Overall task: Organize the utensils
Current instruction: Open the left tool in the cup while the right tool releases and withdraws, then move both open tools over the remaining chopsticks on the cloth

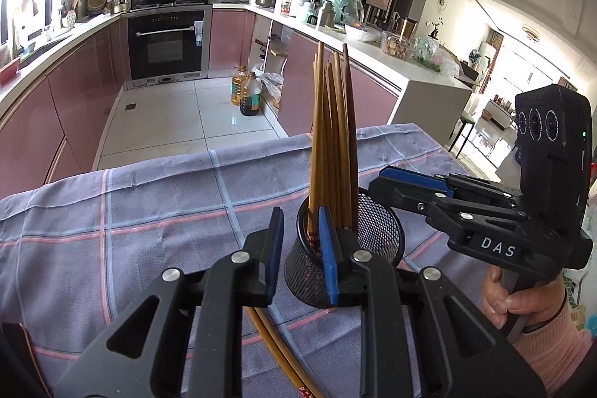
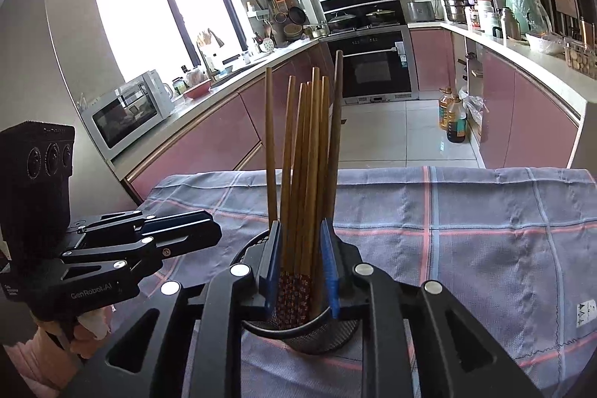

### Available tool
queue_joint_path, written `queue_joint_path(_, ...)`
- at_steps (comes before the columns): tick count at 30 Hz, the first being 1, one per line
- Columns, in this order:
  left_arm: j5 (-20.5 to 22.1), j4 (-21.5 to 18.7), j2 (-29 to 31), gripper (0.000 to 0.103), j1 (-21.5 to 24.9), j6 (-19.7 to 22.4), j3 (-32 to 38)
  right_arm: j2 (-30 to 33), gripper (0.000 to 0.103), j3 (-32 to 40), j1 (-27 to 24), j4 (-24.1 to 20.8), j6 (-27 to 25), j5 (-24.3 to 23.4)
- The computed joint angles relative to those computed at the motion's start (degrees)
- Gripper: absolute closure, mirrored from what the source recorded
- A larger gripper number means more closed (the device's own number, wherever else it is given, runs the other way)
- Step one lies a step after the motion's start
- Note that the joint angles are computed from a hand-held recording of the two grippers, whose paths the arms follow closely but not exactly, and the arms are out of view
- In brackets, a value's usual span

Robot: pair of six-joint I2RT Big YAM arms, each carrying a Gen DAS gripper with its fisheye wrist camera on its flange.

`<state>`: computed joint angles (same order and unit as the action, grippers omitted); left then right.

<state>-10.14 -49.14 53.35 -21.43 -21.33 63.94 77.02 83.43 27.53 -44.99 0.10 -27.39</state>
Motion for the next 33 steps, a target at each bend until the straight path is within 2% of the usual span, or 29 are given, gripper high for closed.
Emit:
queue_joint_path(2,-1.6,0.1,-2.2,0.076,-0.8,-0.2,-1.4,-1.3,0.074,-0.9,-0.1,0.6,-0.3,-1.3)
queue_joint_path(6,-4.1,-0.7,-6.7,0.07,-2.1,-1.0,-4.6,-5.0,0.068,-3.9,0.3,1.1,-2.1,-4.3)
queue_joint_path(9,-6.4,-2.2,-9.6,0.061,-3.2,-3.0,-7.2,-7.4,0.062,-6.5,1.1,0.9,-3.3,-6.0)
queue_joint_path(11,-7.2,-3.2,-11.4,0.061,-3.7,-4.4,-9.0,-7.9,0.06,-7.5,1.9,-0.5,-4.5,-6.7)
queue_joint_path(14,-9.1,-4.8,-13.0,0.056,-4.6,-6.7,-11.0,-8.1,0.056,-9.4,4.3,-2.0,-5.6,-4.6)
queue_joint_path(16,-13.0,-6.3,-13.7,0.05,-6.4,-8.6,-12.4,-7.4,0.056,-10.3,5.6,-3.2,-5.7,-3.6)
queue_joint_path(21,-16.3,-9.4,-14.6,0.043,-8.4,-12.3,-14.9,-6.2,0.056,-12.3,8.7,-4.3,-6.1,1.1)
queue_joint_path(24,-16.7,-10.7,-15.6,0.036,-9.1,-14.2,-16.0,-5.7,0.056,-13.1,9.8,-4.4,-6.2,3.4)
queue_joint_path(26,-18.2,-11.8,-15.7,0.036,-10.3,-15.3,-16.2,-5.5,0.056,-13.5,10.2,-4.5,-6.1,4.2)
queue_joint_path(33,-17.9,-13.0,-15.8,0.036,-11.4,-17.3,-17.1,-5.2,0.057,-14.0,11.3,-4.6,-6.3,7.9)
